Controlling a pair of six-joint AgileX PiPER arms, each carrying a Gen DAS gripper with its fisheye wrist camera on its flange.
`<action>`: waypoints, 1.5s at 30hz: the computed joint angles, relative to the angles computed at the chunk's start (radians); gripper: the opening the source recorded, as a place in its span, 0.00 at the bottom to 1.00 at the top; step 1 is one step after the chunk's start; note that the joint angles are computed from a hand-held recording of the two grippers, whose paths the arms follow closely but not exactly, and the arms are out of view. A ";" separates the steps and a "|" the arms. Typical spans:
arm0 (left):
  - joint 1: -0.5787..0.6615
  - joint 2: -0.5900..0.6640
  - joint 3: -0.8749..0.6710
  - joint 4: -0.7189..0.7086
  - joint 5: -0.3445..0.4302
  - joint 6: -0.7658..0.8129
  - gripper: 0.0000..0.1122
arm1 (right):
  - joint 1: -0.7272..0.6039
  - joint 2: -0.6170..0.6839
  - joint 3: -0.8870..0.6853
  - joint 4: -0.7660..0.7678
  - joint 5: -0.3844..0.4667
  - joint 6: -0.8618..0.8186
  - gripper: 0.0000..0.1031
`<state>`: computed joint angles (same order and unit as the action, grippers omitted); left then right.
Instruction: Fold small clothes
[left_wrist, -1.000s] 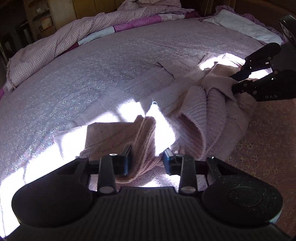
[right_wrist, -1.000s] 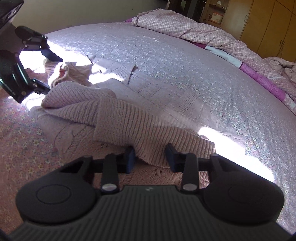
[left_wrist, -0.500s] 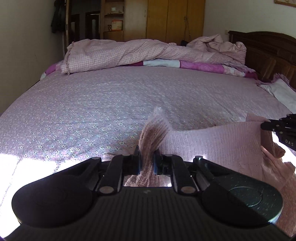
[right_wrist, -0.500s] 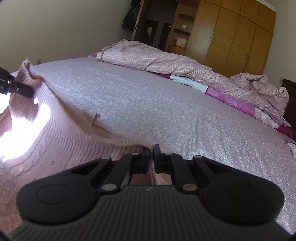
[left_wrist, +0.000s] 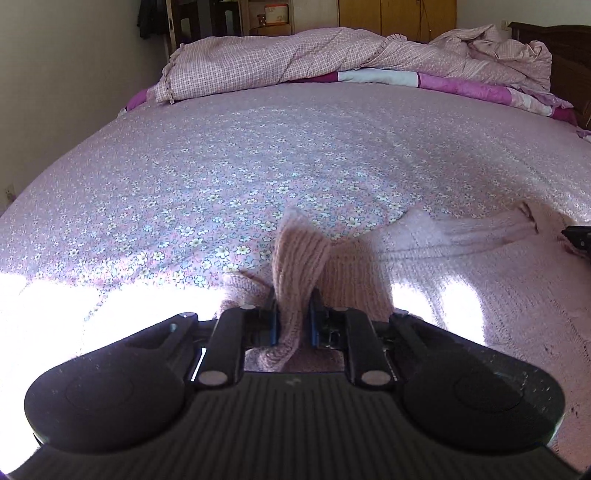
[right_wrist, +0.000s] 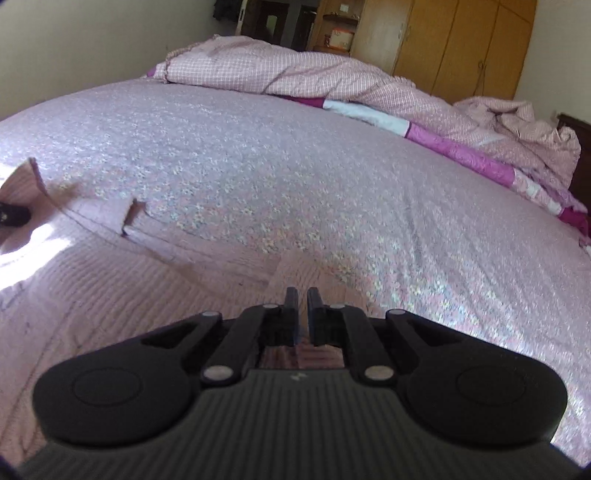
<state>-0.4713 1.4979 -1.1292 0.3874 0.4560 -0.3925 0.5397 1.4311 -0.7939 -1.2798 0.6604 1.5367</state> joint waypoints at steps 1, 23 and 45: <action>0.008 -0.003 0.000 -0.028 -0.002 0.027 0.15 | -0.020 -0.009 0.018 -0.009 -0.022 0.051 0.08; -0.026 -0.256 -0.006 -0.180 0.337 -0.016 0.61 | 0.059 -0.599 0.298 0.267 0.113 -0.214 0.51; -0.211 -0.257 0.037 -0.028 0.398 -0.190 0.68 | 0.184 -0.446 0.288 0.095 0.093 -0.426 0.10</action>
<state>-0.6822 1.2412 -1.0922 0.3592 0.8540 -0.5829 0.7239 0.9846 -0.5061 -1.1844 0.7537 1.1106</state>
